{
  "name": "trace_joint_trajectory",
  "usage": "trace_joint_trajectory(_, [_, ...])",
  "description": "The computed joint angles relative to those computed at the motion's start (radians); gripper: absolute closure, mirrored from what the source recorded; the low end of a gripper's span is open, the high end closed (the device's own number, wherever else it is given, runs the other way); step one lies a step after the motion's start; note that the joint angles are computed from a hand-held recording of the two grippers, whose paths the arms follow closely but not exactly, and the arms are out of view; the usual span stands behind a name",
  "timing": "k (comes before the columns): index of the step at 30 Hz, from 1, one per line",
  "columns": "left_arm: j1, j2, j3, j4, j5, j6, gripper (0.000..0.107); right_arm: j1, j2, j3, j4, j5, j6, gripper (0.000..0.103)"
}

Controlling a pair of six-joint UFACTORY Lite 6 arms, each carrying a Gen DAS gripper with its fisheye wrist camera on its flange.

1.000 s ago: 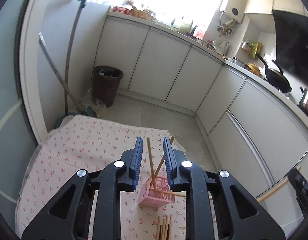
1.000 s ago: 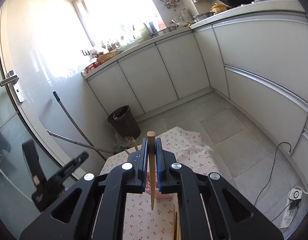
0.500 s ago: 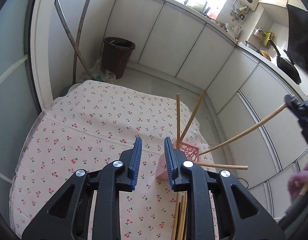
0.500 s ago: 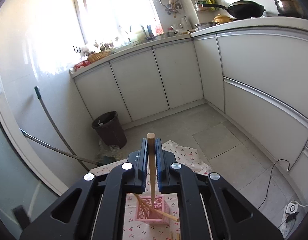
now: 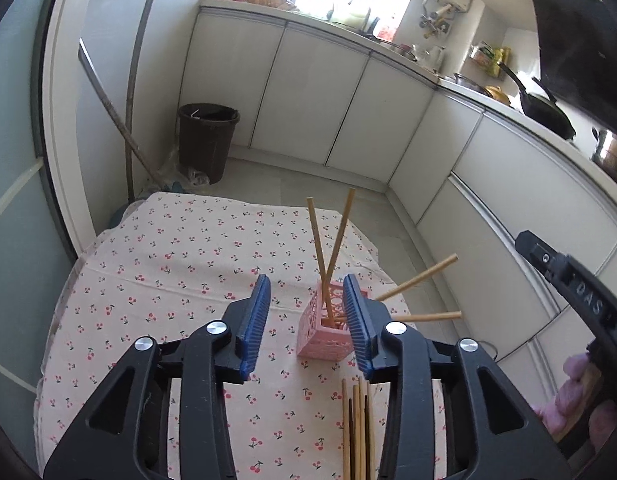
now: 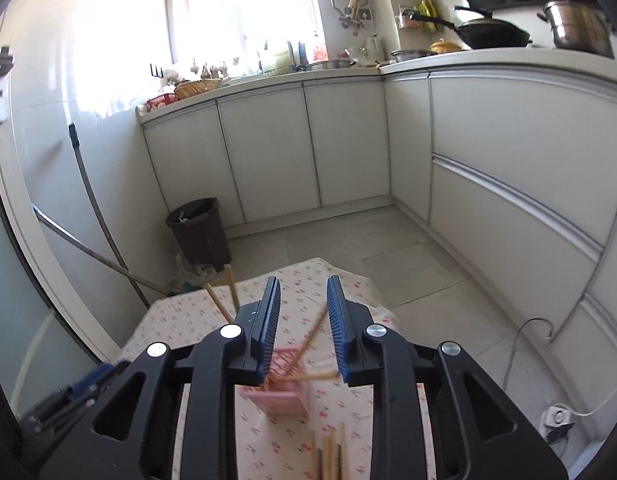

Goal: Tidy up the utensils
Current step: 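Drop the chopsticks into the pink holder and open both tools, then move both open tools back toward the remaining chopsticks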

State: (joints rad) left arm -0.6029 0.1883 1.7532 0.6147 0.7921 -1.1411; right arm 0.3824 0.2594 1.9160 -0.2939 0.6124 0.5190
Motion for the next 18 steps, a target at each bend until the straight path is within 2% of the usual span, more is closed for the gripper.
trace_joint_trajectory(3, [-0.053, -0.006, -0.014, 0.050, 0.041, -0.043, 0.060, 0.020, -0.128, -0.177, -0.103, -0.011, 0.056, 0.066])
trace_joint_trajectory(5, [-0.082, -0.012, -0.024, 0.085, 0.067, -0.063, 0.050, 0.021, -0.200, -0.275, -0.122, -0.015, 0.062, 0.059])
trace_joint_trajectory(7, [-0.122, -0.030, -0.053, 0.152, 0.095, -0.116, 0.036, 0.020, -0.260, -0.359, -0.129, -0.020, 0.061, 0.056])
trace_joint_trajectory(9, [-0.161, -0.045, -0.078, 0.218, 0.132, -0.170, 0.030, 0.023, -0.301, -0.416, -0.155, -0.019, 0.077, 0.054])
trace_joint_trajectory(14, [-0.203, -0.067, -0.111, 0.253, 0.170, -0.200, 0.023, 0.030, -0.380, -0.529, -0.183, -0.010, 0.114, 0.046])
trace_joint_trajectory(18, [-0.242, -0.071, -0.136, 0.286, 0.190, -0.227, 0.016, 0.037, -0.420, -0.588, -0.225, -0.011, 0.151, 0.034])
